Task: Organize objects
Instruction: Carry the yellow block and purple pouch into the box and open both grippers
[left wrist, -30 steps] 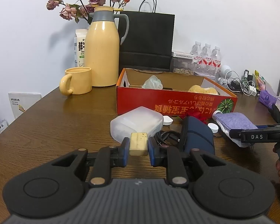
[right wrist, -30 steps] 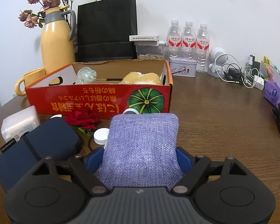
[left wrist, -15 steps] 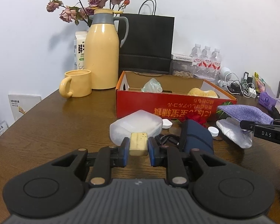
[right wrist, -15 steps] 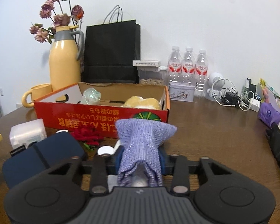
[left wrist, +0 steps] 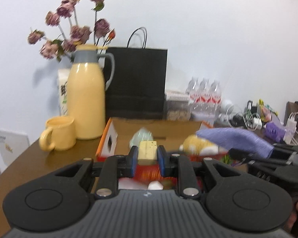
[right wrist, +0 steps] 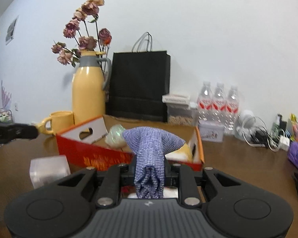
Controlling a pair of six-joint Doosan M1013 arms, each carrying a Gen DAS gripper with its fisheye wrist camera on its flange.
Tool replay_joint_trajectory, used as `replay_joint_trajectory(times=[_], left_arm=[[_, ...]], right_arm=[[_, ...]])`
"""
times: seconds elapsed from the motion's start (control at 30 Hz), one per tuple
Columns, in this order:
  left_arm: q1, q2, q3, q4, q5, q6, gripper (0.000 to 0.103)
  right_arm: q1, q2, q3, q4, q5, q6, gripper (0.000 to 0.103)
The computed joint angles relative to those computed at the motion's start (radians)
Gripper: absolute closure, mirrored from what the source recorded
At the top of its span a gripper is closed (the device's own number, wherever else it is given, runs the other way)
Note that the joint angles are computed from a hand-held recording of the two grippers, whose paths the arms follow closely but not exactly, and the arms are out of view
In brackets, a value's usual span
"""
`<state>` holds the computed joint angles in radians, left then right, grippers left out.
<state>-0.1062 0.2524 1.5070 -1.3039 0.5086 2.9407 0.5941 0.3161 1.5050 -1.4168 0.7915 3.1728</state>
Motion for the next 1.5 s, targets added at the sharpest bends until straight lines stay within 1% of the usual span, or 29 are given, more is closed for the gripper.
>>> replay_joint_trajectory(times=[0.13,0.23,0.3,0.43,0.53,0.63,0.77,0.83,0.9,1.0,1.03,1.07,1.1,1.13,1.17,1.2,1.23,1.27,1.37,1.5], left_arm=[[-0.025,0.04,-0.065,0.005,-0.015,-0.028,0.082],[-0.04,0.074,-0.116,0.045,-0.027,-0.091,0.082],[-0.054,0.099,-0.15,0.084,-0.047,-0.136,0.082],[-0.074,0.151,-0.217,0.2,-0.066,-0.273,0.082],[-0.086,0.188,-0.267,0.314,-0.074,-0.394,0.082],[-0.094,0.216,-0.302,0.398,-0.067,-0.477,0.082],[-0.096,0.232,-0.313,0.46,-0.049,-0.515,0.081],[-0.093,0.233,-0.31,0.445,-0.041,-0.495,0.081],[-0.093,0.23,-0.305,0.437,-0.048,-0.481,0.081],[-0.092,0.226,-0.299,0.419,-0.055,-0.467,0.079],[-0.091,0.226,-0.298,0.414,-0.058,-0.46,0.077],[-0.09,0.226,-0.299,0.407,-0.057,-0.453,0.068],[-0.091,0.224,-0.297,0.409,-0.065,-0.457,0.051],[-0.093,0.223,-0.294,0.413,-0.077,-0.462,0.041],[-0.093,0.221,-0.287,0.392,-0.094,-0.442,0.021],[-0.094,0.22,-0.283,0.372,-0.107,-0.427,0.012],[-0.094,0.22,-0.283,0.369,-0.114,-0.43,0.008],[-0.095,0.22,-0.283,0.376,-0.116,-0.441,0.0],[-0.097,0.217,-0.28,0.384,-0.137,-0.449,0.0],[-0.097,0.216,-0.279,0.386,-0.142,-0.461,0.0]], right_arm=[[-0.024,0.038,-0.069,0.0,-0.035,-0.033,0.084],[-0.042,0.071,-0.125,0.029,-0.055,-0.075,0.084],[-0.056,0.093,-0.158,0.064,-0.068,-0.108,0.084],[-0.087,0.138,-0.222,0.157,-0.087,-0.177,0.084],[-0.106,0.165,-0.255,0.222,-0.098,-0.229,0.084],[-0.118,0.183,-0.273,0.269,-0.104,-0.268,0.084],[-0.123,0.194,-0.285,0.329,-0.091,-0.329,0.084],[-0.124,0.194,-0.284,0.343,-0.083,-0.336,0.084],[-0.123,0.192,-0.284,0.352,-0.077,-0.343,0.083],[-0.122,0.193,-0.285,0.358,-0.062,-0.348,0.072],[-0.121,0.193,-0.287,0.359,-0.057,-0.348,0.06],[-0.119,0.193,-0.286,0.347,-0.049,-0.334,0.043],[-0.117,0.194,-0.285,0.327,-0.04,-0.312,0.034],[-0.114,0.194,-0.285,0.307,-0.031,-0.294,0.018],[-0.112,0.192,-0.283,0.29,-0.029,-0.281,0.01],[-0.113,0.191,-0.282,0.294,-0.033,-0.283,0.008],[-0.115,0.19,-0.284,0.315,-0.042,-0.297,0.004],[-0.117,0.189,-0.284,0.33,-0.05,-0.307,0.0],[-0.117,0.192,-0.292,0.347,-0.044,-0.326,0.0],[-0.114,0.193,-0.294,0.34,-0.034,-0.319,0.0]])
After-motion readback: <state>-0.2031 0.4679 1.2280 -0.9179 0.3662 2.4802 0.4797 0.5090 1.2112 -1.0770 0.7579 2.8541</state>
